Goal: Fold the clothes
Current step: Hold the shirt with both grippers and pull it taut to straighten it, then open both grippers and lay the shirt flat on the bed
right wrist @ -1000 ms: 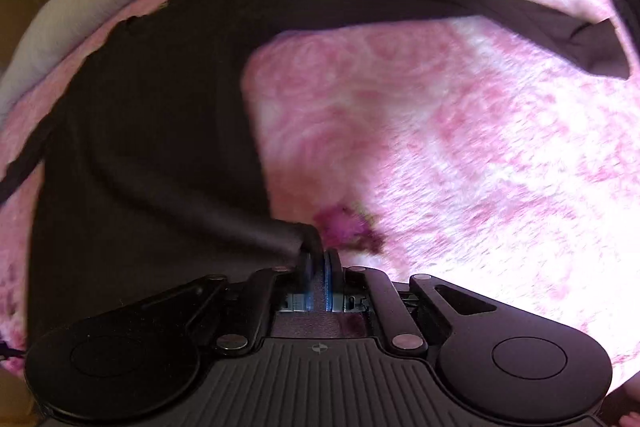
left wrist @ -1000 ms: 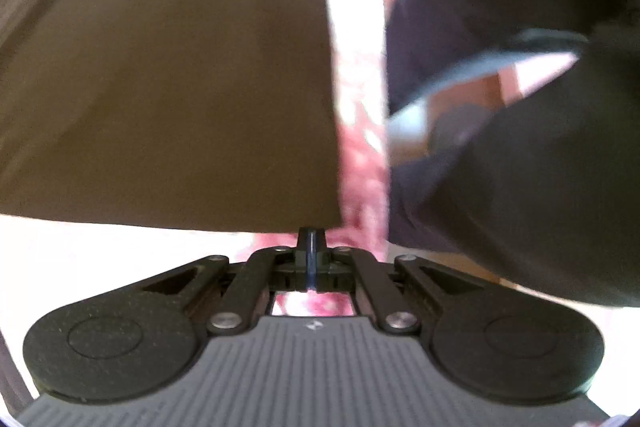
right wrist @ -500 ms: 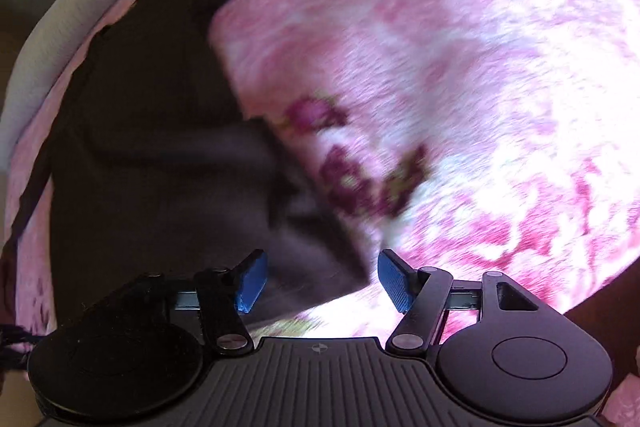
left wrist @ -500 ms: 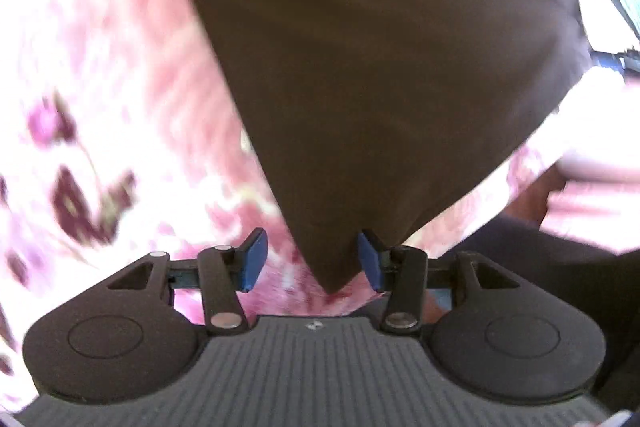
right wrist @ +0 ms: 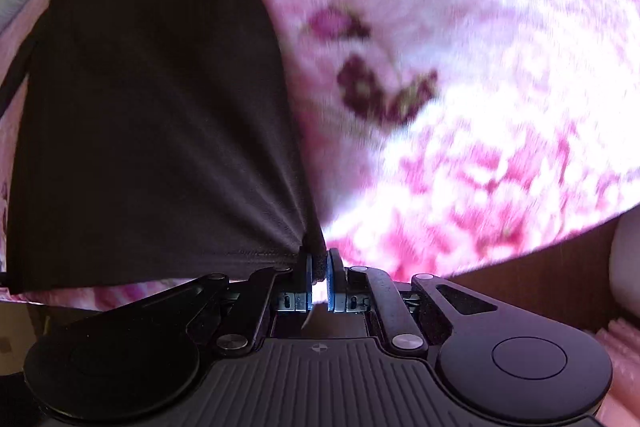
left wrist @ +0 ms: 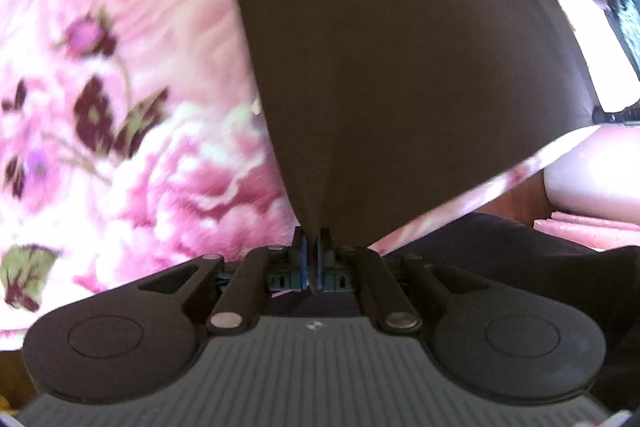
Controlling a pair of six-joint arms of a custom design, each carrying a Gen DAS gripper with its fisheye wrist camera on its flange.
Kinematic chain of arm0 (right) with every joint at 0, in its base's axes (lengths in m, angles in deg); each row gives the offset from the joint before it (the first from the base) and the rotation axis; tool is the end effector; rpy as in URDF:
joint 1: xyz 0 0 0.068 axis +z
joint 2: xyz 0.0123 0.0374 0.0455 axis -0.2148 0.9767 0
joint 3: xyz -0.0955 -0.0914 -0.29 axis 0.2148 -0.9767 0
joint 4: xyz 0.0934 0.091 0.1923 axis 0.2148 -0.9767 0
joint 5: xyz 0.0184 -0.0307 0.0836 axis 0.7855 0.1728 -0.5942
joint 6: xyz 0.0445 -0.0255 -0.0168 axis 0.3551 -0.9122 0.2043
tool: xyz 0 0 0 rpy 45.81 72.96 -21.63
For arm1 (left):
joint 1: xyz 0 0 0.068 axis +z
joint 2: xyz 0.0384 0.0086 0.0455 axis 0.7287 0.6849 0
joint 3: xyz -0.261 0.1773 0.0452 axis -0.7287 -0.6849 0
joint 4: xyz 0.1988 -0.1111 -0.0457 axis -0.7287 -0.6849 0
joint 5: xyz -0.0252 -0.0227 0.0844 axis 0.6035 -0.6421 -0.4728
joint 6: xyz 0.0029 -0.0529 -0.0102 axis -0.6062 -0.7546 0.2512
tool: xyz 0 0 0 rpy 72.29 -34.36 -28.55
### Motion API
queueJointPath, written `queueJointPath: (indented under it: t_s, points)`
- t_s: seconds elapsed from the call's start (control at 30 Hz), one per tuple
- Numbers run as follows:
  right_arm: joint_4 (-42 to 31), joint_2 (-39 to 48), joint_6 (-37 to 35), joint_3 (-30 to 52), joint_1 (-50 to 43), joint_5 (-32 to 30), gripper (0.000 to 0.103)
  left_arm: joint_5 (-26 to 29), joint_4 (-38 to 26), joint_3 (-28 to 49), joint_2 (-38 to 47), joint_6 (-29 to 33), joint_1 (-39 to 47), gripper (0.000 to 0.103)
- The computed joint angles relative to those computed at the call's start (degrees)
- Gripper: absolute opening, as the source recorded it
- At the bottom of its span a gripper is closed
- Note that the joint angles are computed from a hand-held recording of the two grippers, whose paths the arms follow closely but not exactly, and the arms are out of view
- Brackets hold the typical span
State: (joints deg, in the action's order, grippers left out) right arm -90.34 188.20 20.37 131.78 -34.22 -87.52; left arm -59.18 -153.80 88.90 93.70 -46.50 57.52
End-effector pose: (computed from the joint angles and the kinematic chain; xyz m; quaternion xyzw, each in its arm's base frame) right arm 0.3635 -0.1374 0.2899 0.0200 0.9937 0.1095 0.0118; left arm 0.2813 0.0445 0.2464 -0.0588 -0.9888 0.1348 0.0259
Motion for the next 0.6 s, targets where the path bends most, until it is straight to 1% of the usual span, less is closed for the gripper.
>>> queueJointPath:
  t_s: [0.1,0.17,0.2,0.27,0.3,0.33,0.4,0.47,0.5,0.6]
  points:
    - [0.76,1.58,1.81,0.10,1.19,1.37,0.005,-1.02,-0.53,1.30,1.25,0.80,-1.43,0.003]
    - [-0.97,3.35,1.22,2.46,1.67,2.22,0.006,-1.46,-1.75,2.38,1.65,1.17,-1.60,0.004]
    - [-2.42,4.35,0.93,4.24,1.80,3.04,0.009,-2.08,-2.44,3.00,1.83,1.25,-1.43,0.006]
    - [-3.12,4.68,0.86,6.57,2.32,5.75,0.026,-3.88,-3.51,4.19,2.10,1.42,-0.87,0.007]
    - [-2.78,4.33,0.76,7.38,2.59,6.81,0.042,-4.66,-4.08,4.42,1.69,1.54,-0.28,0.007]
    - [-2.12,3.79,0.73,8.00,2.85,7.21,0.046,-5.26,-4.61,4.45,0.88,1.46,0.67,0.007]
    - [-0.74,2.91,0.72,9.46,3.53,6.99,0.049,-6.34,-5.03,4.82,-0.04,0.47,2.31,0.007]
    - [-0.24,3.06,0.76,12.00,4.69,6.08,0.051,-7.21,-4.23,3.82,-1.45,-0.99,3.33,0.013]
    - [0.02,3.35,0.88,13.35,5.47,5.56,0.051,-7.65,-3.84,3.34,-2.13,-1.72,3.84,0.017]
    - [-2.47,6.98,1.19,20.69,8.67,2.75,0.053,-8.35,-3.50,5.20,-2.62,-1.08,7.35,0.023]
